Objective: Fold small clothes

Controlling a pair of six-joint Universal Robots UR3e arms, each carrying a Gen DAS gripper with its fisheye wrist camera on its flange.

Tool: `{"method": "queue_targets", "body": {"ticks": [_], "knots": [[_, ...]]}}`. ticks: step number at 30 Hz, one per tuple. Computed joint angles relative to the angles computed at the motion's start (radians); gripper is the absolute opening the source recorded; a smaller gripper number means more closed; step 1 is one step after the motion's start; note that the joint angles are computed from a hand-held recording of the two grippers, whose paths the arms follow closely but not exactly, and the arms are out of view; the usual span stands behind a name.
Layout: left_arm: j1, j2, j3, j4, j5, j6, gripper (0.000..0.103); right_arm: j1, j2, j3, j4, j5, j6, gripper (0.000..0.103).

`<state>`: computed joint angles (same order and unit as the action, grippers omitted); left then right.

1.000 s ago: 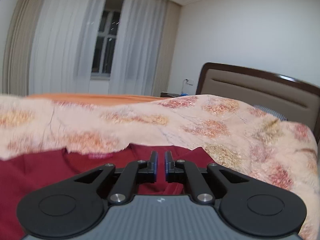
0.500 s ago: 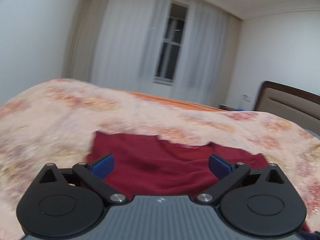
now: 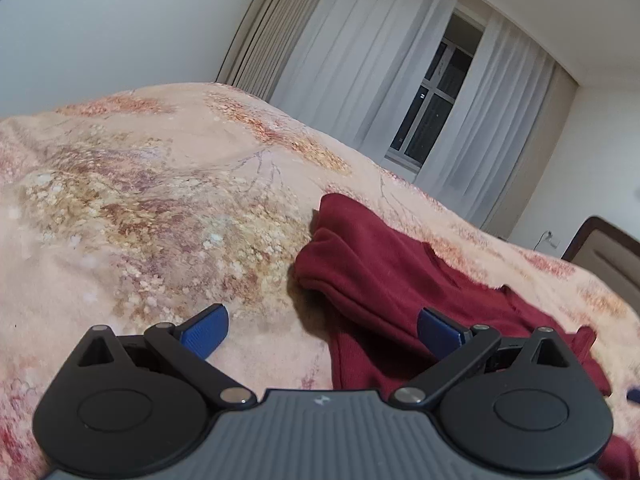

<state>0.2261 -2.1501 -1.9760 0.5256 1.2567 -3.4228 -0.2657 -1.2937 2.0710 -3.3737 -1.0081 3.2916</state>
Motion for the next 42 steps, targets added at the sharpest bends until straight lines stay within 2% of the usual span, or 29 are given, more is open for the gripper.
{"method": "queue_targets", "body": {"ticks": [2,4,5,6,7,9,11,12,13,16,19,21,25,28,30,33,37,40,42], "knots": [[-0.015,-0.004,0.001,0.000,0.024,0.013,0.103,0.034,0.090,-0.161,0.098,-0.002,0.073,0.100],[-0.014,-0.004,0.005,-0.012,0.023,0.013,0.103,0.097,0.175,-0.324,0.194,-0.080,0.113,0.095],[-0.011,-0.005,0.004,-0.011,0.018,0.010,0.103,0.138,0.216,-0.411,0.248,-0.147,0.104,0.089],[-0.007,-0.007,0.001,-0.003,0.012,0.007,0.103,0.184,0.253,-0.493,0.307,-0.238,0.094,0.077],[-0.004,-0.009,-0.001,0.004,0.006,0.005,0.103,0.223,0.289,-0.564,0.352,-0.323,0.098,0.069],[0.001,-0.011,-0.006,0.016,-0.002,0.000,0.103,0.264,0.347,-0.666,0.415,-0.402,0.103,0.036],[0.003,-0.013,-0.009,0.023,-0.006,-0.003,0.103,0.285,0.375,-0.699,0.418,-0.450,0.112,0.020],[0.004,-0.013,-0.010,0.026,-0.008,-0.004,0.103,0.284,0.374,-0.687,0.393,-0.447,0.114,0.015],[0.004,-0.014,-0.011,0.029,-0.009,-0.005,0.103,0.275,0.365,-0.652,0.338,-0.429,0.119,0.014],[0.007,-0.018,-0.014,0.040,-0.013,-0.008,0.103,0.231,0.315,-0.446,0.030,-0.334,0.117,0.012],[0.007,-0.018,-0.014,0.041,-0.013,-0.008,0.103,0.194,0.252,-0.236,-0.223,-0.281,0.008,0.012],[0.007,-0.019,-0.014,0.040,-0.013,-0.007,0.103,0.178,0.190,-0.111,-0.270,-0.272,-0.105,0.012],[0.007,-0.019,-0.013,0.041,-0.014,-0.008,0.103,0.131,0.062,0.064,-0.153,-0.209,-0.270,0.016],[0.007,-0.019,-0.013,0.041,-0.014,-0.008,0.103,0.092,-0.008,0.141,-0.069,-0.174,-0.327,0.035],[0.007,-0.019,-0.013,0.041,-0.014,-0.008,0.103,0.063,-0.036,0.177,-0.070,-0.141,-0.336,0.052],[0.007,-0.019,-0.013,0.041,-0.013,-0.007,0.103,0.006,-0.056,0.193,-0.093,-0.070,-0.318,0.066],[0.007,-0.019,-0.013,0.041,-0.014,-0.008,0.103,0.009,0.023,0.056,-0.069,-0.102,-0.287,0.067],[0.008,-0.019,-0.014,0.043,-0.015,-0.007,0.103,0.055,0.127,-0.130,0.049,-0.181,-0.314,0.055],[0.008,-0.020,-0.016,0.044,-0.016,-0.008,0.103,0.096,0.185,-0.239,0.143,-0.271,-0.324,0.037]]}}
